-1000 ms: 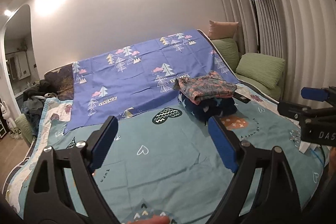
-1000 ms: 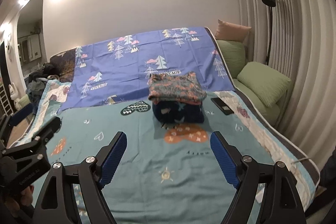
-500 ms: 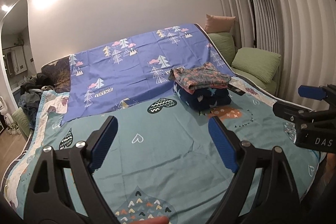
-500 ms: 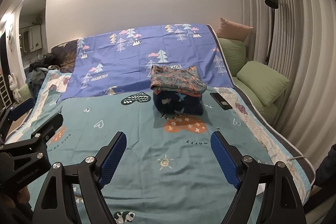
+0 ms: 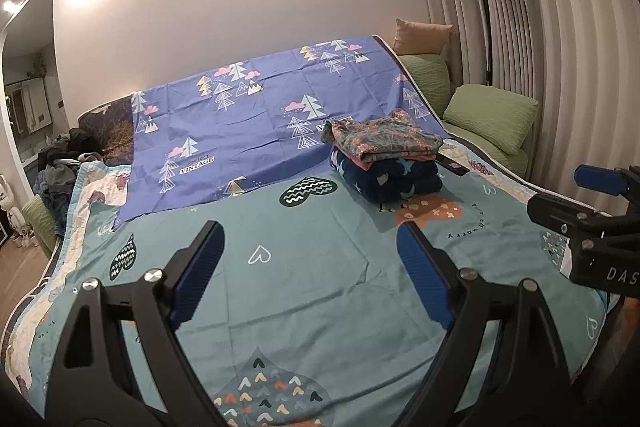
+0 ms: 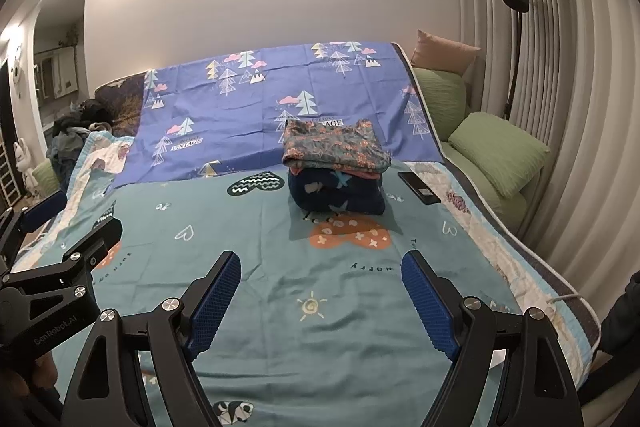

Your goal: Fold small clothes

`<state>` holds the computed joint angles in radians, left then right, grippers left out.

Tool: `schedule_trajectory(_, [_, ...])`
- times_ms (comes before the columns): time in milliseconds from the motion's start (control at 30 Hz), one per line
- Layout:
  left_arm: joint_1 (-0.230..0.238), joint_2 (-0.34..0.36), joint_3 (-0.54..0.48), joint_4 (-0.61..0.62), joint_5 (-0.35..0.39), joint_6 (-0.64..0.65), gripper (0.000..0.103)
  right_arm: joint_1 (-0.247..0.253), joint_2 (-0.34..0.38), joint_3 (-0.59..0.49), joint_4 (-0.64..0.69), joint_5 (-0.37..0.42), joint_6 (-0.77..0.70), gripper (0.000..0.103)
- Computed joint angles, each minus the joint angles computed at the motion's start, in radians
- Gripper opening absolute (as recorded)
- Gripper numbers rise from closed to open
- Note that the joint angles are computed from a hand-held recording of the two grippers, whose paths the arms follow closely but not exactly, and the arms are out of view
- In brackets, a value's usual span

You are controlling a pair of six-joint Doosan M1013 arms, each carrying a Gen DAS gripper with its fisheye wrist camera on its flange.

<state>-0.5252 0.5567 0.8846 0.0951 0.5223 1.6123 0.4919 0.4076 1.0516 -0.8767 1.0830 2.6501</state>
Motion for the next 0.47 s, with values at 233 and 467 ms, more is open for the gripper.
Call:
schedule_trajectory(233, [0.002,-0.001,0.003,-0.009,-0.003,0.009,0.088,0.001,0.001,0.001,-0.009,0.000,0.006,0.085])
schedule_trajectory(467, [0.002,-0.001,0.002,-0.004,0.003,0.005,0.088,-0.003,0.004,0.001,0.001,-0.008,-0.005,0.085])
